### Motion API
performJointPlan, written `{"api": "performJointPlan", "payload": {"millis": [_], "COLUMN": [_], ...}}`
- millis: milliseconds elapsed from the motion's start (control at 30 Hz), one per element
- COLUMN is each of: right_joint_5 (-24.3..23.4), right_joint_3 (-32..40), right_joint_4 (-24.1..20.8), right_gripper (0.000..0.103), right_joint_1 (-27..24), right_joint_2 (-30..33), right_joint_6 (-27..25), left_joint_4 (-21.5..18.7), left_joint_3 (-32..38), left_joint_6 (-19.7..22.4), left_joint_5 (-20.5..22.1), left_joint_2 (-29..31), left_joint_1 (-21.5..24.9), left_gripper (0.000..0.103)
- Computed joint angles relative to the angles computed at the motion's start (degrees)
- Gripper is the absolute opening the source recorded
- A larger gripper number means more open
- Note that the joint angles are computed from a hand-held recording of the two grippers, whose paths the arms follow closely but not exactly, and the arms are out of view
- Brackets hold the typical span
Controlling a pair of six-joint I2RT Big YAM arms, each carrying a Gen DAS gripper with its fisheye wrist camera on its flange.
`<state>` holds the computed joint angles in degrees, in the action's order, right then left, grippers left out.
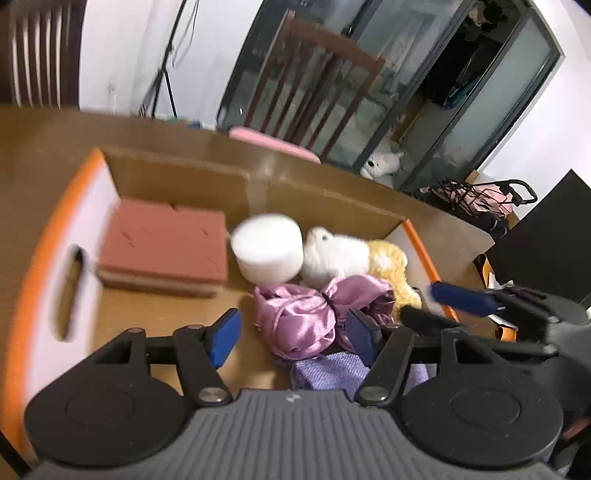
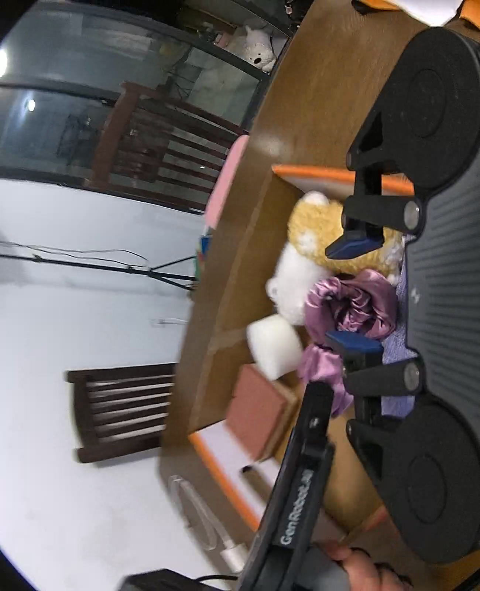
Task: Organize soft objects
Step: 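Lower the scrunchie into the box and open the right tool, then grasp the light blue fluffy plush with the right tool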
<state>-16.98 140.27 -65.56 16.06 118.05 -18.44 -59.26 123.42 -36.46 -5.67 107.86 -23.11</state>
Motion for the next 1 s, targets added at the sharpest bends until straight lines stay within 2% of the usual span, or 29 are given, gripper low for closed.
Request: {"api": "performJointPlan", "payload": {"millis": [67, 133, 200, 233, 267, 333, 433, 567, 767, 833, 900, 967, 1000], "right_joint_5": [-1.43, -2.76, -4.35, -4.73, -5.12, -5.90, -8.17, -12.98, -21.50, -25.64, -27.84, -27.03, -26.45], "right_joint_3": [-4.72, -7.27, -11.37, -12.60, -14.01, -16.38, -21.75, -34.71, -57.93, -63.29, -67.53, -70.26, -70.80], "right_joint_4": [3.45, 5.36, 8.22, 9.25, 10.26, 11.22, 13.64, 20.23, 29.97, 29.43, 28.75, 27.45, 25.82], "right_gripper": [0.042, 0.042, 0.047, 0.055, 0.057, 0.057, 0.057, 0.061, 0.072, 0.073, 0.073, 0.073, 0.073], "right_joint_1": [-1.03, -2.09, -3.23, -3.56, -4.03, -4.86, -5.99, -7.67, -10.31, -11.85, -13.17, -12.88, -12.57], "right_joint_2": [-4.39, -7.80, -12.42, -13.98, -15.67, -18.83, -24.26, -34.12, -49.71, -52.84, -54.99, -55.96, -56.15], "right_joint_6": [0.33, 0.43, 0.83, 1.23, 1.64, 2.35, 3.40, 5.15, 5.87, 7.17, 10.34, 10.04, 8.58], "left_joint_4": [-0.49, 0.64, 2.74, 3.65, 3.88, 2.59, 3.04, 5.78, 13.96, 14.12, 11.24, 10.93, 12.48], "left_joint_3": [-1.05, -3.95, -7.06, -8.07, -8.94, -9.21, -12.81, -20.41, -38.90, -43.47, -45.90, -48.39, -49.72], "left_joint_6": [2.13, 4.97, 8.25, 9.44, 9.97, 9.50, 8.79, 8.79, 4.13, 1.13, -4.57, -8.72, -9.35], "left_joint_5": [-1.88, -4.63, -8.35, -10.23, -12.32, -15.97, -21.48, -30.85, -42.13, -43.96, -44.67, -44.73, -44.74], "left_joint_2": [-2.76, -7.13, -11.46, -12.86, -14.19, -15.85, -19.85, -25.16, -35.71, -37.58, -38.18, -39.11, -39.71], "left_joint_1": [-0.70, -2.32, -4.32, -5.27, -6.36, -8.55, -12.43, -18.56, -29.35, -31.92, -33.58, -34.17, -34.04], "left_gripper": [0.064, 0.065, 0.071, 0.075, 0.075, 0.075, 0.084, 0.091, 0.100, 0.101, 0.101, 0.101, 0.101]}}
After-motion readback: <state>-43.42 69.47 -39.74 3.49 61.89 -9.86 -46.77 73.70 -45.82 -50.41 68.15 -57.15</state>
